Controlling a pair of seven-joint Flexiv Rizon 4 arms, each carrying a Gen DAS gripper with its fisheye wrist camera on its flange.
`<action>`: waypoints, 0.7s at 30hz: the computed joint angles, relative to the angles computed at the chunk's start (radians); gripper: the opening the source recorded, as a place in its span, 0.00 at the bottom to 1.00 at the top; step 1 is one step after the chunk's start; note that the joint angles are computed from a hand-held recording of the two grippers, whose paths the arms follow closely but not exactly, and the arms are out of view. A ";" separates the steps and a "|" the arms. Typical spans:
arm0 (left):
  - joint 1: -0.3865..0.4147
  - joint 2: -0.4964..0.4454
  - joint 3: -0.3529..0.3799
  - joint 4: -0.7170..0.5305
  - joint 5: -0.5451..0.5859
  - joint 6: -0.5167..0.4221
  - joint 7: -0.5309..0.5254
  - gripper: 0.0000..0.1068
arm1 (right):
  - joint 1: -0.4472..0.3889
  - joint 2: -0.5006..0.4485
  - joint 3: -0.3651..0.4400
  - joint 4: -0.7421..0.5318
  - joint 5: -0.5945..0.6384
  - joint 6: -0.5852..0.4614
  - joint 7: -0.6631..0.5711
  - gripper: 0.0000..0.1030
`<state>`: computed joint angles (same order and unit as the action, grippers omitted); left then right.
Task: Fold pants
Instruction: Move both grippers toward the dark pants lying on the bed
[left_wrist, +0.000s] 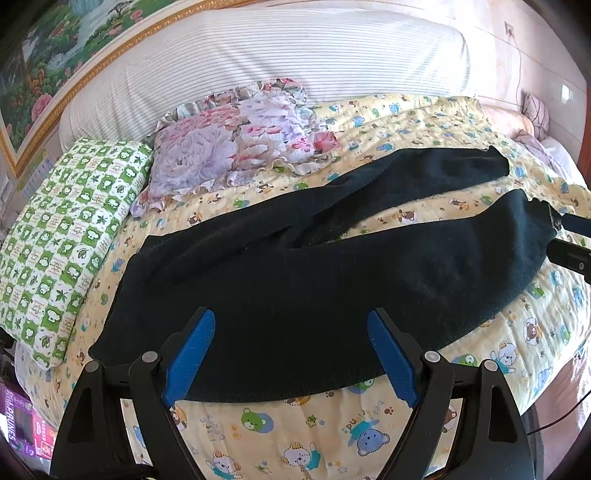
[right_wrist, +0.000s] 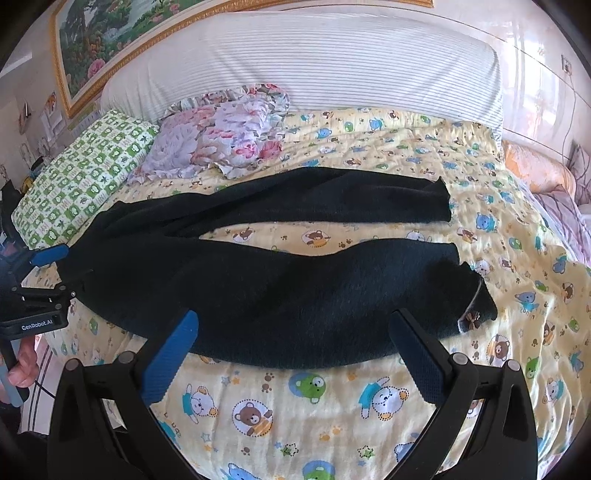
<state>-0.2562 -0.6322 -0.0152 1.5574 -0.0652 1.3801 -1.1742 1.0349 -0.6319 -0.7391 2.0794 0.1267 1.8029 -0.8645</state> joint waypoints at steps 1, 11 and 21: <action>0.001 -0.002 -0.001 -0.006 -0.001 -0.006 0.001 0.80 | 0.001 -0.001 -0.002 -0.001 0.001 0.000 0.001 1.00; -0.002 -0.026 -0.001 -0.066 0.000 -0.063 0.000 0.80 | -0.042 0.002 0.033 -0.018 0.000 0.009 -0.006 1.00; 0.011 -0.079 -0.019 -0.159 -0.011 -0.140 0.017 0.80 | -0.143 -0.001 0.109 -0.067 -0.016 0.011 -0.006 1.00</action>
